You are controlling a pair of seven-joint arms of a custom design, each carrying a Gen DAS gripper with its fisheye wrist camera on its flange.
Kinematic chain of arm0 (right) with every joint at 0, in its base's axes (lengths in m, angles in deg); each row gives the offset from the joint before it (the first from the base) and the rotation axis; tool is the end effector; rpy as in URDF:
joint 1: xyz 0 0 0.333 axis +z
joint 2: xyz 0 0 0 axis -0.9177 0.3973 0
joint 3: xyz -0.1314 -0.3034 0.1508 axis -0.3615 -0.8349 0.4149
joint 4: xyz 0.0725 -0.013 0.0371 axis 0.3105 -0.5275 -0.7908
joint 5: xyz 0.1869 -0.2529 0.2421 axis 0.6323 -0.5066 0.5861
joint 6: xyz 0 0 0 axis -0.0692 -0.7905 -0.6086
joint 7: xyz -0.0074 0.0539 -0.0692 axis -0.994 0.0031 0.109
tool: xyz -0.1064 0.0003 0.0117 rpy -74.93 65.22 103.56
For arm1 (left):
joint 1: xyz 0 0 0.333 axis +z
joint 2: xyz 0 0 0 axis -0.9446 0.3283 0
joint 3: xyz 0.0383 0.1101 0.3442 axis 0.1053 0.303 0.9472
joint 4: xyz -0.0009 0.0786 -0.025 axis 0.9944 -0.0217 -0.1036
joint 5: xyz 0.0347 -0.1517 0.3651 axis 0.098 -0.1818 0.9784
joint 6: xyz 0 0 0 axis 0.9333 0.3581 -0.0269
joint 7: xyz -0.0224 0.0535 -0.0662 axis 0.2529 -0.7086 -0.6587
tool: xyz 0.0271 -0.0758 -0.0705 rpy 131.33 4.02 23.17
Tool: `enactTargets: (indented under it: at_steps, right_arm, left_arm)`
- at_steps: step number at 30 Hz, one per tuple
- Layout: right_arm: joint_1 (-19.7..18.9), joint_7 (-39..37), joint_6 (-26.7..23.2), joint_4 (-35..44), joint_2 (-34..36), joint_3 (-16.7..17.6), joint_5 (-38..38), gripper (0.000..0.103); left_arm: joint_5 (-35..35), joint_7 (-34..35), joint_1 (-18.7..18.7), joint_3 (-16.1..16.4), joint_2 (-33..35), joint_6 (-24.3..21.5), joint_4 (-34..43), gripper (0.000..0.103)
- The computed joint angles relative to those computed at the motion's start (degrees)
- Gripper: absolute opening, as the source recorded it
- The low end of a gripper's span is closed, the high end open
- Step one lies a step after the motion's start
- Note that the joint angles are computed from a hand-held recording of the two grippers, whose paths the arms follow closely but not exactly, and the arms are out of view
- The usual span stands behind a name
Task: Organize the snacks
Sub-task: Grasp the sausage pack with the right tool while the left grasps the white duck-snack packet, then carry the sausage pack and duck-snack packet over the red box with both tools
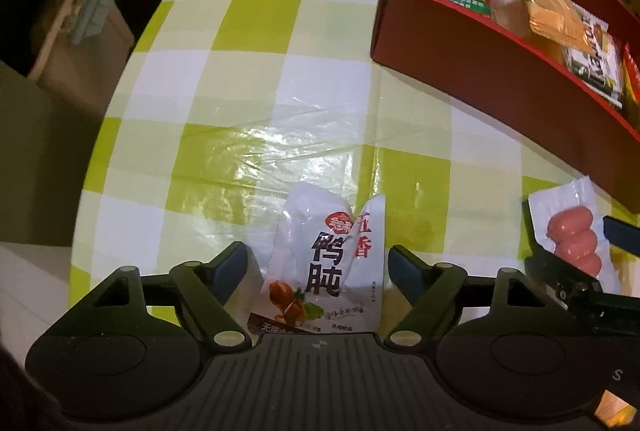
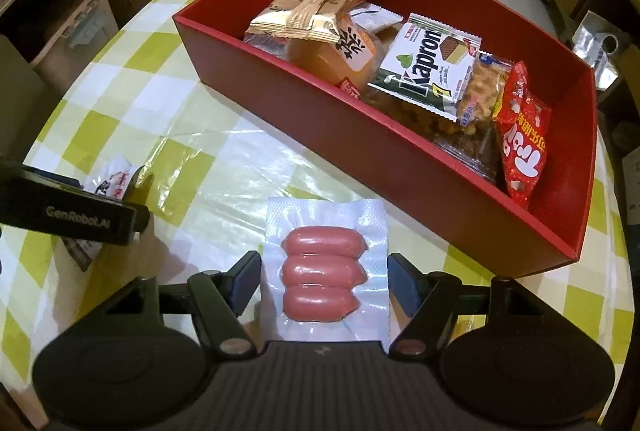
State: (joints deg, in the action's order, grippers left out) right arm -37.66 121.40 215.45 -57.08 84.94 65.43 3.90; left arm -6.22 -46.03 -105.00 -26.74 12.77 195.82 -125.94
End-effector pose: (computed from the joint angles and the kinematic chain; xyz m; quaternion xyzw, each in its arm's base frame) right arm 0.5085 0.3627 0.3275 -0.7532 0.6294 -0.1086 0.1576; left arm 0.5399 -0.4639 0.3236 -0.6894 0.7187 -0.0568 0.0701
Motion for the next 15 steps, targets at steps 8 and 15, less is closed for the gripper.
enactTargets:
  at_steps: [8,15]
  right_arm:
    - [0.54,1.69,0.85,0.00,-0.43,-0.81,-1.71,0.077]
    - [0.89,3.21,1.13,-0.18,-0.94,-1.31,-3.45,0.077]
  left_arm:
    - [0.96,1.38,-0.04,-0.12,-1.46,1.38,-1.82,0.061]
    - [2.16,1.10,-1.22,0.27,-1.58,2.08,-0.82,0.060]
